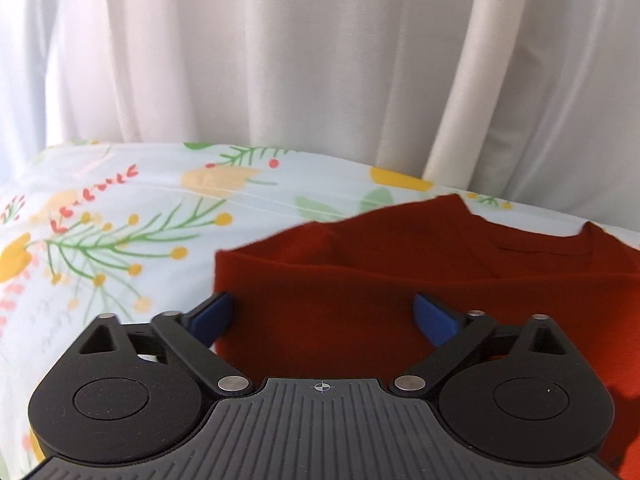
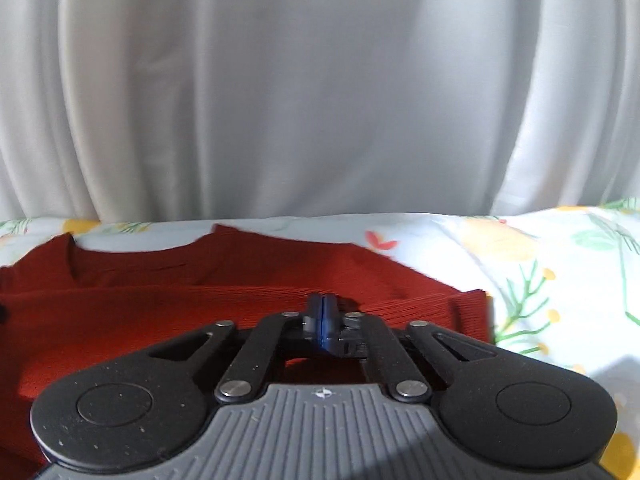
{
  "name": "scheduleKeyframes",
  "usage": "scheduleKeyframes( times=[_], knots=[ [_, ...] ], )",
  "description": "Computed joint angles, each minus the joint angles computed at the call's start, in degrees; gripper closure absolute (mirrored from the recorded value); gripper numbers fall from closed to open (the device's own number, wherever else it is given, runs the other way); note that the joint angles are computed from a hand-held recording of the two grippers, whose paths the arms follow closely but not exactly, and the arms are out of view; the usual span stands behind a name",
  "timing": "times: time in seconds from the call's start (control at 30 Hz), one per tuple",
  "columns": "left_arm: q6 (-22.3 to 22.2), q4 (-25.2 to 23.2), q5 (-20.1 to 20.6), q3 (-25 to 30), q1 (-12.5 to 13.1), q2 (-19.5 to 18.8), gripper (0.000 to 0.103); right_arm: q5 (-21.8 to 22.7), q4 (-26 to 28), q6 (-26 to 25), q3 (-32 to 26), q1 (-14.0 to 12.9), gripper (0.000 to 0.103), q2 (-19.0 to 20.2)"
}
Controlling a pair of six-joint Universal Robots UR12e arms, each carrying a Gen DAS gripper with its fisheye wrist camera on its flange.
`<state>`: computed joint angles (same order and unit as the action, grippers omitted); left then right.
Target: Fold small clothes
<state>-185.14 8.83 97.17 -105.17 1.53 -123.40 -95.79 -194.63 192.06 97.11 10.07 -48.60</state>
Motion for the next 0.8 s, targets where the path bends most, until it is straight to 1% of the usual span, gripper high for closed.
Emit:
scheduleKeyframes(
  times=[0.03, 0.07, 0.1, 0.13, 0.17, 0.2, 0.23, 0.3, 0.4, 0.5, 0.6, 0.7, 0.77, 0.8],
  knots=[
    [-0.4, 0.2, 0.0, -0.1, 0.2, 0.0, 0.000, -0.2, 0.4, -0.9, 0.0, 0.1, 0.103, -0.2],
    [-1.6, -0.4, -0.9, -0.2, 0.5, 0.2, 0.000, -1.1, 1.3, -1.8, -0.1, 0.4, 0.103, -0.4],
    [-3.1, -1.6, -1.4, -0.3, 0.7, 0.7, 0.000, -1.4, 2.6, -1.7, 0.0, 0.8, 0.103, -0.9],
    [-4.5, -3.0, -1.7, -0.4, 0.9, 1.2, 0.000, -0.2, 3.5, -0.8, 0.4, 1.0, 0.103, -1.6],
    [-5.1, -3.4, -2.5, -0.7, 1.1, 1.7, 0.000, 2.0, 3.6, 0.3, 1.0, 0.9, 0.099, -2.1],
    [-4.7, -3.3, -3.2, -1.1, 1.1, 1.9, 0.000, 4.2, 4.0, 1.3, 1.7, 0.8, 0.098, -2.7],
    [-3.6, -3.2, -3.3, -1.4, 1.1, 2.1, 0.000, 5.3, 4.7, 1.6, 2.4, 0.8, 0.098, -3.3],
    [-1.6, -1.0, -2.7, -1.8, 0.9, 1.6, 0.000, 6.2, 3.7, 1.1, 4.3, 0.8, 0.097, -4.2],
    [-2.0, 0.3, -3.1, -1.6, 1.0, 1.0, 0.000, 3.6, 0.2, -3.7, 5.8, 1.4, 0.097, -3.9],
    [-1.1, 1.5, -3.3, -1.5, 1.1, 0.5, 0.000, 2.3, -0.5, -6.2, 6.0, 1.5, 0.097, -3.8],
    [-1.3, 0.5, -3.3, -1.7, 1.1, 1.0, 0.000, 1.6, 1.6, -6.2, 5.6, 1.6, 0.097, -4.2],
    [-2.4, -2.3, -2.5, -2.3, 0.9, 2.5, 0.000, 1.3, 3.4, -6.4, 5.7, 1.7, 0.097, -5.0],
    [-1.0, -2.4, -2.2, -3.4, 0.7, 3.6, 0.000, 0.7, 5.0, -5.6, 6.0, 1.9, 0.097, -5.6],
    [-0.1, -1.3, -2.3, -4.1, 0.7, 4.0, 0.000, 1.3, 5.3, -5.1, 6.4, 1.7, 0.097, -6.0]
  ],
)
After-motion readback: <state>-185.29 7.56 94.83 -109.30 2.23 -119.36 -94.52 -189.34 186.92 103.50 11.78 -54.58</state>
